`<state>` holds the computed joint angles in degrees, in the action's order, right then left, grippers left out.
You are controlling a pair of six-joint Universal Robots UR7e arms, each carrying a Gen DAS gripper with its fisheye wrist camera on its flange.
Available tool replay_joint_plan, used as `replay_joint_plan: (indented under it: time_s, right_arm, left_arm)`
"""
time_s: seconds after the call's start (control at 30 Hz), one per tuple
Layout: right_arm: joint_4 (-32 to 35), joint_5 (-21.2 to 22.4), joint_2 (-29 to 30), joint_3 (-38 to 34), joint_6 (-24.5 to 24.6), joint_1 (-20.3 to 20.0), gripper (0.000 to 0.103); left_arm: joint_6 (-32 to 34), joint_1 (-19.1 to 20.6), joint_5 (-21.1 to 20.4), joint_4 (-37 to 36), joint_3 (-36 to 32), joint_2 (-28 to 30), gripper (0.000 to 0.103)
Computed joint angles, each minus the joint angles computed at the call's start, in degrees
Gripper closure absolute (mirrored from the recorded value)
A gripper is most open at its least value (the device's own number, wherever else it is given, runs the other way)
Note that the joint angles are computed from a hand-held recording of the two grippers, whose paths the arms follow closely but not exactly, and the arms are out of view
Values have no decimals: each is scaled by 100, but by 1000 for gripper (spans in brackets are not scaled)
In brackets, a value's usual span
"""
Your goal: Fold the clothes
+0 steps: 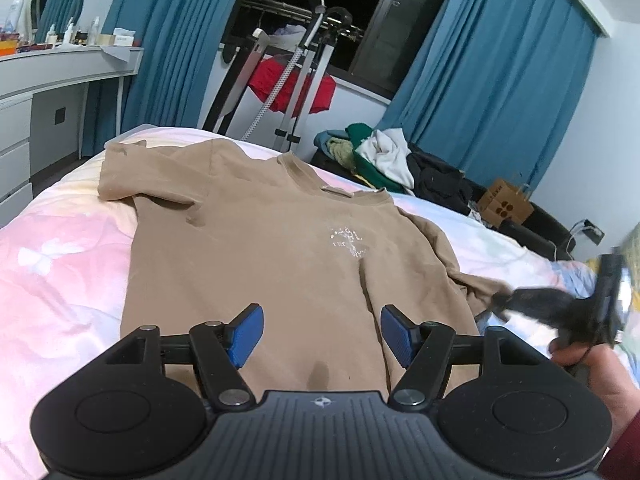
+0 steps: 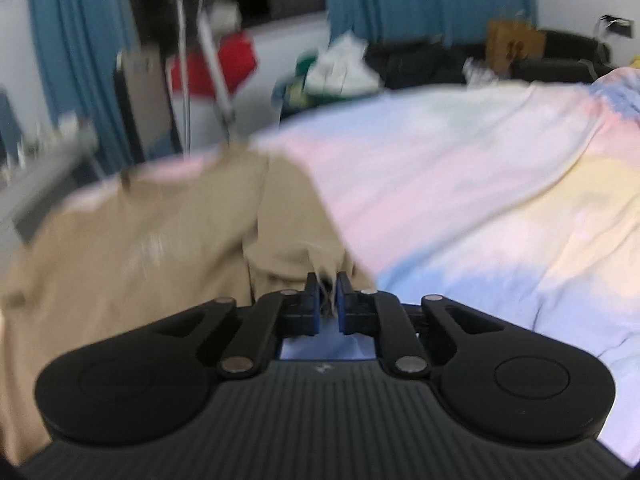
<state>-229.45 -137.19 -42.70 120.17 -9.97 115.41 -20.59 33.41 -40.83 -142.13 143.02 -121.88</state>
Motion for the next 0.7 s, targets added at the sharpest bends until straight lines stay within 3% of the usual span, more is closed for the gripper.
replay_joint_plan:
  time_s: [0.1,0.2,0.27,0.37,0.53,0.57,0.63,0.67,0.7]
  right_arm:
    - [-693,-11,-93,74,178,-14,96]
    - [-940,74,-373,387,1020,-230,96]
    - [-745,288,-614,655,1708,-417,96]
    - [-242,634,-868,897,2353,-587,94]
    - [28,1101,-833,874,2437,-575,91]
    - [55,1127,-804,846,2348,-538,87]
    - [131,1224,-773,775,2032,-473,65]
    - [157,1220,-737,715,1833,-425,46]
    - [144,1112,-648,609,1609,-352,36]
  left_arm:
    - [-9,15,35,-65,6,-1,36]
    - [-52,11,76,-37,2,3,36]
    - [-87,-7,115,20,6,2,36]
    - [-83,-11,160,48,11,26,36]
    - [-99,-15,171,99,18,26,36]
    - [-96,-8,147,85,17,26,36]
    - [-33,24,91,-1,26,34,35]
    - [9,41,73,-52,34,43,35]
    - [56,64,48,-106,40,54,35]
